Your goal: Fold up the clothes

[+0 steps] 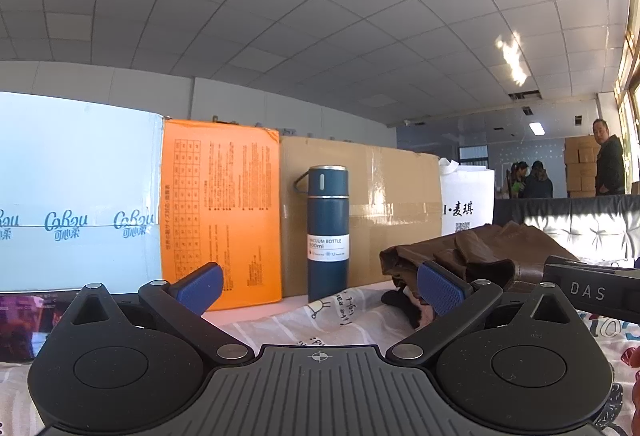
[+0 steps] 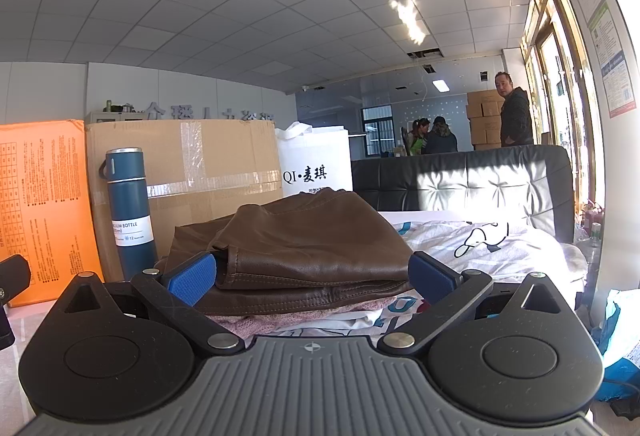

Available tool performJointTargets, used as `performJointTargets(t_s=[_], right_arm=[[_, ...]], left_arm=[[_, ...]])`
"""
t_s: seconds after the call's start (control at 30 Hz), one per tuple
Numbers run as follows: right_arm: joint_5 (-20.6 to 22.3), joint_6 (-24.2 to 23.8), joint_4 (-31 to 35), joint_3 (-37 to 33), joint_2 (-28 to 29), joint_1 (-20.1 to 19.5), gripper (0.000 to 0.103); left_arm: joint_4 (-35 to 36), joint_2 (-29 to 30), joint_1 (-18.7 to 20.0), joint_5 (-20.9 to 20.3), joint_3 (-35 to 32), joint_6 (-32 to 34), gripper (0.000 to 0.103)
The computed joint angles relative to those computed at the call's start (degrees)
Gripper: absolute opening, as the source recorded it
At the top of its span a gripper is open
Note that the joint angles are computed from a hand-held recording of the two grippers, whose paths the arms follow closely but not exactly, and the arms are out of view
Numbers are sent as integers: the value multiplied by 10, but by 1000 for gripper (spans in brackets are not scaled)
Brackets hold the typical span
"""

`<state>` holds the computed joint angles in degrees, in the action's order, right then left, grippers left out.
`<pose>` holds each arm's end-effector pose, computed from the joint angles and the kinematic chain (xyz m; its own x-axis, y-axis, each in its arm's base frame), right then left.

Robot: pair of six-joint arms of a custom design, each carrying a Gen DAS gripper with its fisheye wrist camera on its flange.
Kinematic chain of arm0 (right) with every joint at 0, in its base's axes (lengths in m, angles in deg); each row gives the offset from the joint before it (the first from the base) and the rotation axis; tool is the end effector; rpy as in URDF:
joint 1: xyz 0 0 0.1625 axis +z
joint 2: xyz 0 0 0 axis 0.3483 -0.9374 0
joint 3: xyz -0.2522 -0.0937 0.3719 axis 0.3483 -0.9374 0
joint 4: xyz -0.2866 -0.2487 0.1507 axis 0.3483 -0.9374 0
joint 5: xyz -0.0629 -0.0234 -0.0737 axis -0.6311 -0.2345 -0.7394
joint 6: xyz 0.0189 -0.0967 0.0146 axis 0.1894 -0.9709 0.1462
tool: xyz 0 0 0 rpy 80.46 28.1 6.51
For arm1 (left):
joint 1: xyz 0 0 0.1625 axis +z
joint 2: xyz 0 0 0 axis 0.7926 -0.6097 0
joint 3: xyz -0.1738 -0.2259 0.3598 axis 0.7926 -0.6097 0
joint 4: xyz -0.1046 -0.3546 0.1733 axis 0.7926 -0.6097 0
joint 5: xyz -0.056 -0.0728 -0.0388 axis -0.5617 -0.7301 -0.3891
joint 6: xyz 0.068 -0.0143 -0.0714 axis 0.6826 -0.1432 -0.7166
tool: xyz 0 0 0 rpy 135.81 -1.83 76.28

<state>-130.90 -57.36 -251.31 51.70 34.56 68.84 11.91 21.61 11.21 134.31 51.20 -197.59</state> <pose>0.0774 -0.6392 0.1002 -0.6228 0.6314 0.4621 -0.6136 -0.0277 -0.7892 -0.1938 -0.7176 -0.0112 -0.6195 0.4349 -0.6535 0.7190 -0.0196 -0.6947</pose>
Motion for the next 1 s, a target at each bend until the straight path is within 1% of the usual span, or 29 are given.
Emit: performJointTargets(t_s=[0.57, 1.0], right_arm=[[0, 1, -1, 3, -1, -1, 103], [0, 1, 0, 1, 0, 0, 103]], left_arm=[[-2, 0, 2, 4, 0, -8, 103], [-4, -2, 0, -1, 3, -9, 103]])
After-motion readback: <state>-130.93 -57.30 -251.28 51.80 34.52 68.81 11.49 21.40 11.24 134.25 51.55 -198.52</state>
